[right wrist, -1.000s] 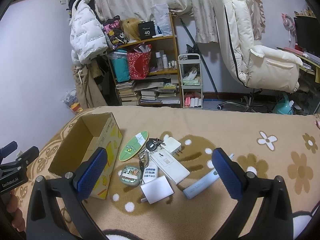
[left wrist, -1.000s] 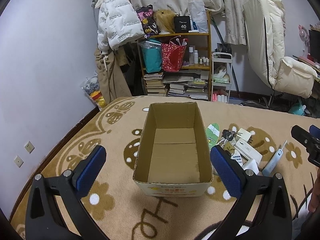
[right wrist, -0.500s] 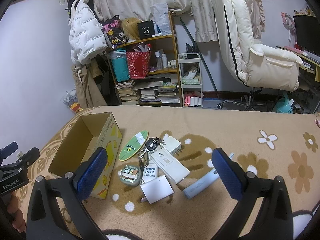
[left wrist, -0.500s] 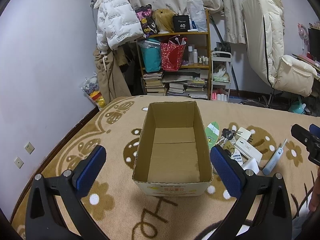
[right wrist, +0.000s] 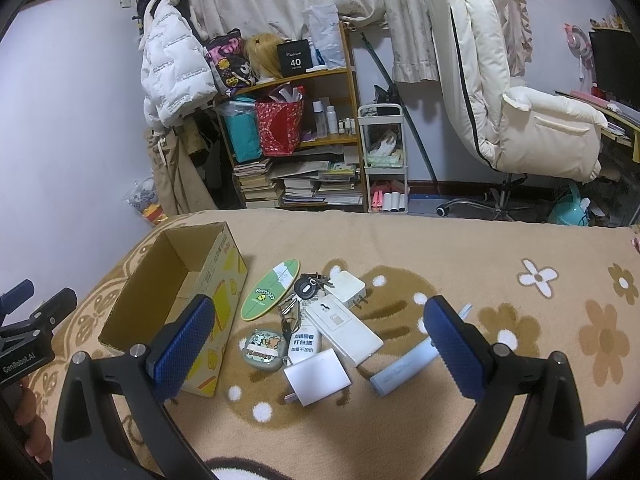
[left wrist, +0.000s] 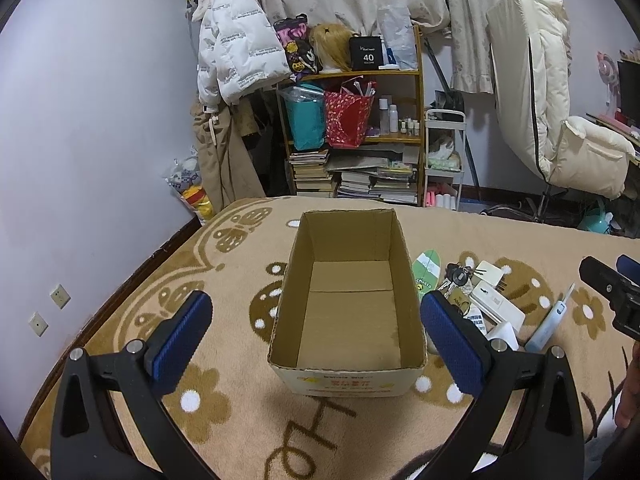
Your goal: Organize rigid objects
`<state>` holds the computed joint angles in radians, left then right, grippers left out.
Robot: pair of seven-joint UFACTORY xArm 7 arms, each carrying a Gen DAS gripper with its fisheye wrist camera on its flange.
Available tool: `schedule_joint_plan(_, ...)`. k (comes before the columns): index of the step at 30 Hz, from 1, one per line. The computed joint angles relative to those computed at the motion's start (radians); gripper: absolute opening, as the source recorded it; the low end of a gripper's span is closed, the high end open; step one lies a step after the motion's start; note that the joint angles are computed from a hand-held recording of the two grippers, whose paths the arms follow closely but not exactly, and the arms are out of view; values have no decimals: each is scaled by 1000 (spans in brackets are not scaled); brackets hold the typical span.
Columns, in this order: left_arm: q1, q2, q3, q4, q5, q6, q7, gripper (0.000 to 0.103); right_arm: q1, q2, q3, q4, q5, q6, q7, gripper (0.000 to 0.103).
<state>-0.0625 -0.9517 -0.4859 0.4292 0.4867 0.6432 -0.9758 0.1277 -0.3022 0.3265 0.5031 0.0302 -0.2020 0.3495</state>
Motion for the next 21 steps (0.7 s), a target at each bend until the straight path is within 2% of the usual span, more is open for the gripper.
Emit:
schedule_joint_plan(3, -3, 3, 0, 1, 1, 4, 4, 103, 1, -1, 0, 1, 1, 2, 0, 103)
schedule_joint_plan(6, -3, 5, -3, 4, 1, 6, -1, 103, -25, 7, 30, -1, 7, -9, 2, 103)
schedule_joint_plan(8, -4, 6, -2, 5, 1, 8, -1, 103, -8, -2, 9, 1, 4, 4, -1, 103)
schedule_joint_plan(9, -4, 6, -2, 6, 2, 8, -2, 103, -26, 7, 32, -2, 8, -9, 2, 103)
schedule_joint_plan(11, -4, 6, -2, 5, 3, 7, -3, 103, -5, 0, 6, 1, 4, 1, -1, 103)
schedule_joint_plan(13, -5, 7, -1, 6, 4, 6, -3, 103, -22, 10, 27, -2, 5, -14, -1, 103)
schedule_joint_plan(15, -4, 8, -2, 7, 4, 9, -3, 103, -3, 2, 4, 1, 2, 0, -1, 103)
schedule_joint_plan(16, -4, 10, -1, 7, 5, 8, -3, 103, -23, 12, 28, -2, 7, -14, 1, 103)
schedule_joint_plan(19, -6, 7, -1, 6, 5, 9, -4, 103, -9, 5, 13, 0, 5, -3, 0, 103)
schedule_joint_plan(21, -7, 7, 1, 5, 5, 8, -3, 103, -31, 10, 38, -2, 12, -12, 0, 103)
